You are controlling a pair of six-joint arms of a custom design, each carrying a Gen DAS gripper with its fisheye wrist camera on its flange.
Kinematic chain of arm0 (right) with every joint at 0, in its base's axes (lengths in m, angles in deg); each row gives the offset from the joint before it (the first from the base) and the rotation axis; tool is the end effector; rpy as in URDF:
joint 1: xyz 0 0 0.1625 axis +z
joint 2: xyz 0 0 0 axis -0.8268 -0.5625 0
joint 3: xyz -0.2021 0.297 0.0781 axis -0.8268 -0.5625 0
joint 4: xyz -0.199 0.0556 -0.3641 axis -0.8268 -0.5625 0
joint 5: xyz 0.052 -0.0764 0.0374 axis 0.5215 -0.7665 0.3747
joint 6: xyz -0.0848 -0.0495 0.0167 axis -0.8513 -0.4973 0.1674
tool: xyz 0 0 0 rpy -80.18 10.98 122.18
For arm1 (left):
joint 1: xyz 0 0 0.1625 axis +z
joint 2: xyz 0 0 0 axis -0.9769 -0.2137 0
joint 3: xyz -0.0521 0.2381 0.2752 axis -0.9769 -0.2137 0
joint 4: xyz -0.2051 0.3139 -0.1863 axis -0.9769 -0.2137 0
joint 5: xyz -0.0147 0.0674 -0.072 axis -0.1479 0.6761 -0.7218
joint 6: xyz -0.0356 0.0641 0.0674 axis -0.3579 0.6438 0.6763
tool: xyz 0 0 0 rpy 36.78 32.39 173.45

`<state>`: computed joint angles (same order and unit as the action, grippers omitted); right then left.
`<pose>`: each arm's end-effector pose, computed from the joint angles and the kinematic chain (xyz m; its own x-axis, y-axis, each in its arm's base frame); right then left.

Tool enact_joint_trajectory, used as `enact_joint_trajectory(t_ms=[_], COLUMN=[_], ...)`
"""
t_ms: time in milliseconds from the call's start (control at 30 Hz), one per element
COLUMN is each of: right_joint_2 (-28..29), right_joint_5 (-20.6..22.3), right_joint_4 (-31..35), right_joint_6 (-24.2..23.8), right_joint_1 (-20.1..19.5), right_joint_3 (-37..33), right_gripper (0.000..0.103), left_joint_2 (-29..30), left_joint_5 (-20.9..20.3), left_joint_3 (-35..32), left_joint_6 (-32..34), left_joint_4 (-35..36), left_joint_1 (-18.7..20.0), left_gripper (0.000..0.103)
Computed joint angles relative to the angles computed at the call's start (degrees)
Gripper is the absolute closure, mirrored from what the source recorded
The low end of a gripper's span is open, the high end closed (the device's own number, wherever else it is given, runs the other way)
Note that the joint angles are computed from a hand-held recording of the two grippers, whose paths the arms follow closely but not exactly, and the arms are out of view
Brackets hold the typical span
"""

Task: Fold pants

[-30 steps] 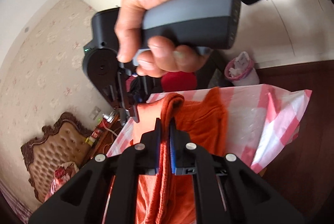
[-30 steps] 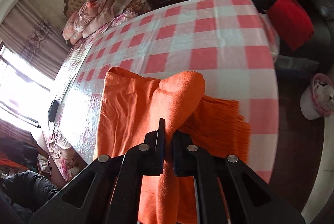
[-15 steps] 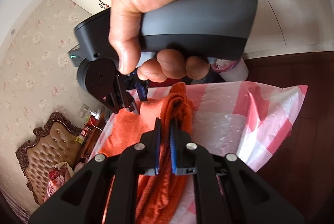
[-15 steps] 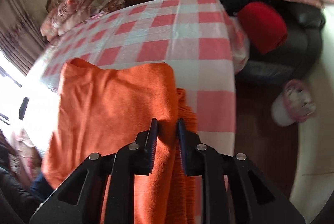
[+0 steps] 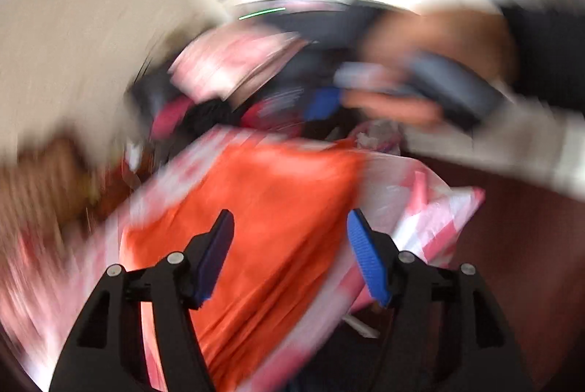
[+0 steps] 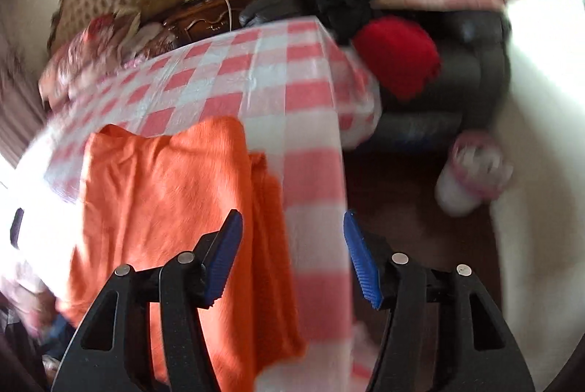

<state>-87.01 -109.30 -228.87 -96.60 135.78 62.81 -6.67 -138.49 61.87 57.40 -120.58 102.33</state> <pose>0.0195 -0.3730 0.2811 -0.7842 0.3157 0.5343 -0.1372 0.7514 -0.6454 -0.2692 -0.3239 0.0207 -0.1472 0.8209 -0.5517 0.9875 0.0902 -0.1293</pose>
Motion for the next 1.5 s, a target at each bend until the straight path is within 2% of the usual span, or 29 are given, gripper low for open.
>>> enact_joint_trajectory(t_ms=[67,100,167,200,300,367,400,467,500,567,633,700,733,767,800,867,900,933,1000,1033,1067,1167,1267,1333,1367,1400,1500], right_joint_2=[-1.5,-1.03,-0.84,-1.58,-2.2,-3.73,-4.21,-4.1,-3.74,-3.24,-2.79,-1.13,0.32,1.64,2.39,1.22,0.75,0.61,1.38,2.34,3.7,10.33,18.74,22.92,23.86,24.48,25.45], right_joint_5=[0.66,-0.14,-0.14,1.63,3.73,7.37,8.39,9.28,8.89,8.3,8.85,8.31,8.04,7.12,6.03,3.18,2.11,-0.84,-3.93,-5.97,-7.59,-10.76,-13.62,-16.62,-17.54,-18.39,-17.74], right_joint_4=[1.24,0.75,0.18,0.71,-0.22,0.76,1.19,0.4,-0.19,-0.8,-1.11,-2.49,-3.7,-5.27,-6.12,-3.61,-2.84,-3.02,-4.54,-4.44,-4.26,-6.3,-9.01,-8.4,-6.97,-6.05,-10.44], right_joint_6=[1.51,1.31,2.54,3.67,4.52,5.81,6.22,6.97,7.42,7.87,8.98,8.88,8.27,7.65,7.23,9.53,10.4,11.01,10.23,10.41,10.65,8.97,6.28,6.9,8.21,9.3,7.67], right_joint_1=[-0.47,-0.24,-0.36,-1.34,-2.71,-4.8,-5.27,-5.68,-5.31,-4.61,-4.1,-2.88,-2.14,-1.39,-0.7,0.84,1.47,3.54,6.26,8.1,9.46,12.65,14.04,13.53,12.94,12.15,10.45], right_joint_3=[2.04,2.84,3.87,4.55,5.58,6.37,6.65,7.17,7.28,7.33,7.62,7.79,7.85,7.84,7.75,7.28,7.06,6.59,5.51,4.0,2.34,-2.9,-8.67,-11.86,-12.73,-13.21,-12.24], right_gripper=[0.047,0.047,0.047,0.047,0.047,0.054,0.057,0.058,0.059,0.061,0.064,0.064,0.064,0.064,0.063,0.063,0.061,0.061,0.061,0.061,0.061,0.061,0.061,0.061,0.061,0.067,0.068], left_joint_2=[-7.72,-11.78,-15.22,-16.06,-17.07,-16.0,-15.88,-15.09,-14.62,-14.4,-14.44,-14.07,-13.79,-14.01,-14.41,-15.97,-16.61,-17.17,-16.06,-14.59,-13.18,-5.87,2.17,6.83,7.81,9.41,13.19], left_joint_5=[-0.68,-1.45,-2.22,-4.19,-13.71,-17.88,-18.59,-22.96,-23.14,-19.83,-19.17,-15.55,-15.12,-15.16,-15.38,-14.73,-12.93,-11.77,-10.58,-10.02,-9.59,-9.82,-10.4,-9.14,-8.69,-8.32,-7.12], left_joint_3=[0.01,-1.51,-3.29,-4.5,-7.76,-9.03,-8.65,-10.29,-10.66,-10.54,-10.87,-11.6,-12.42,-12.98,-13.17,-12.77,-12.19,-11.9,-13.3,-14.69,-15.82,-22.07,-30.54,-35.47,-36.55,-38.32,-43.09], left_joint_6=[-10.74,-16.74,-23.33,-25.3,-32.73,-34.4,-34.18,-33.34,-33.25,-30.78,-30.24,-28.01,-27.84,-28.1,-28.27,-27.45,-26.14,-24.73,-21.91,-20.4,-18.69,-13.25,-11.44,-10.62,-10.15,-9.36,-9.37], left_joint_4=[8.81,14.81,21.06,24.17,33.47,36.75,35.48,37.57,37.97,38.51,38.62,39.29,40.29,41.46,42.02,41.39,38.91,37.01,33.85,32.59,30.63,26.54,28.68,30.98,31.4,32.09,35.15], left_joint_1=[4.36,8.89,13.69,16.71,24.99,27.8,28.18,29.49,29.45,28.07,28.34,27.93,27.84,27.9,28.2,28.22,27.55,27.36,26.99,26.85,26.65,26.59,27.09,27.34,27.47,27.7,28.78], left_gripper=[0.038,0.04,0.046,0.046,0.05,0.052,0.052,0.068,0.069,0.083,0.084,0.084,0.084,0.08,0.077,0.067,0.067,0.067,0.068,0.07,0.082,0.093,0.095,0.095,0.095,0.095,0.099])
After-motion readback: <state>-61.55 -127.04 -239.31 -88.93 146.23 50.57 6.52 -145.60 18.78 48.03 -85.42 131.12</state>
